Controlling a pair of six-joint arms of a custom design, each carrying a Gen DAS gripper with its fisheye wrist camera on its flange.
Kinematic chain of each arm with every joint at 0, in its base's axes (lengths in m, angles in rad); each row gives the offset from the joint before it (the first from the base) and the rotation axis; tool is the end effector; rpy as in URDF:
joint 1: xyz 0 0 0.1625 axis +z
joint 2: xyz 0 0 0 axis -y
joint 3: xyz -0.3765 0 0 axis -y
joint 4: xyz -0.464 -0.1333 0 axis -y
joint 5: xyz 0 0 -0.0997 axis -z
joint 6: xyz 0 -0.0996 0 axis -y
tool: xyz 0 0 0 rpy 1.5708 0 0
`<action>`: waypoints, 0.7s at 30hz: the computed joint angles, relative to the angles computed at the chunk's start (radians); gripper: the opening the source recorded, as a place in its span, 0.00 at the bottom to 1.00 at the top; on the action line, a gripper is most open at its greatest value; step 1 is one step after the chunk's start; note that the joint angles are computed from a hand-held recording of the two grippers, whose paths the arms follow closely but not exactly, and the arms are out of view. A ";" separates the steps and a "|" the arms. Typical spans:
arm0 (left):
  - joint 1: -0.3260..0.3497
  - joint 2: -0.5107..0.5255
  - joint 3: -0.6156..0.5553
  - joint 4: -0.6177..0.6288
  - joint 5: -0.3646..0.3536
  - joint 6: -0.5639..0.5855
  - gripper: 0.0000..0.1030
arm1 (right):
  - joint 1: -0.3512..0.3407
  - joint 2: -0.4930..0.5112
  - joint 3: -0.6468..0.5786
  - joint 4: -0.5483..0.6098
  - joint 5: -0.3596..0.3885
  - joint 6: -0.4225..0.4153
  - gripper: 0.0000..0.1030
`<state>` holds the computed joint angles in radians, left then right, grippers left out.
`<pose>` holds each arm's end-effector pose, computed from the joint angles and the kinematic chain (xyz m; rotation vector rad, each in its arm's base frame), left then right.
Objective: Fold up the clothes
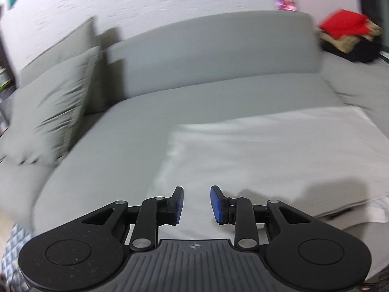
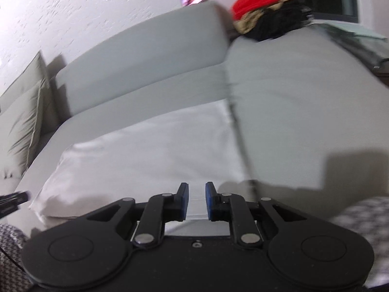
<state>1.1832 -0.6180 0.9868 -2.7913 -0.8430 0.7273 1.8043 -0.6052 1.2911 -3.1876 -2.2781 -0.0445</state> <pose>-0.1408 -0.8728 0.2394 0.8292 2.0383 -0.8299 0.2493 -0.7517 0.1176 -0.1019 -2.2973 1.2093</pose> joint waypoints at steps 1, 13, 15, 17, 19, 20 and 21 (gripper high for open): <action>-0.003 0.012 -0.003 0.006 -0.014 0.005 0.29 | -0.001 0.023 -0.036 0.028 0.022 -0.014 0.14; 0.032 -0.130 0.144 0.117 -0.242 -0.064 0.30 | -0.068 -0.152 0.193 0.042 0.314 0.335 0.23; 0.042 -0.144 0.166 0.036 -0.286 -0.112 0.33 | -0.091 -0.199 0.289 -0.114 0.380 0.467 0.63; 0.047 -0.131 0.144 0.018 -0.286 -0.176 0.35 | -0.109 -0.203 0.327 -0.210 0.407 0.623 0.67; 0.051 -0.112 0.105 0.060 -0.270 -0.234 0.35 | -0.127 -0.201 0.332 -0.202 0.449 0.709 0.62; 0.053 -0.110 0.098 0.074 -0.265 -0.252 0.35 | -0.126 -0.193 0.322 -0.178 0.436 0.732 0.60; 0.055 -0.107 0.091 0.088 -0.261 -0.270 0.35 | -0.126 -0.185 0.313 -0.161 0.433 0.748 0.54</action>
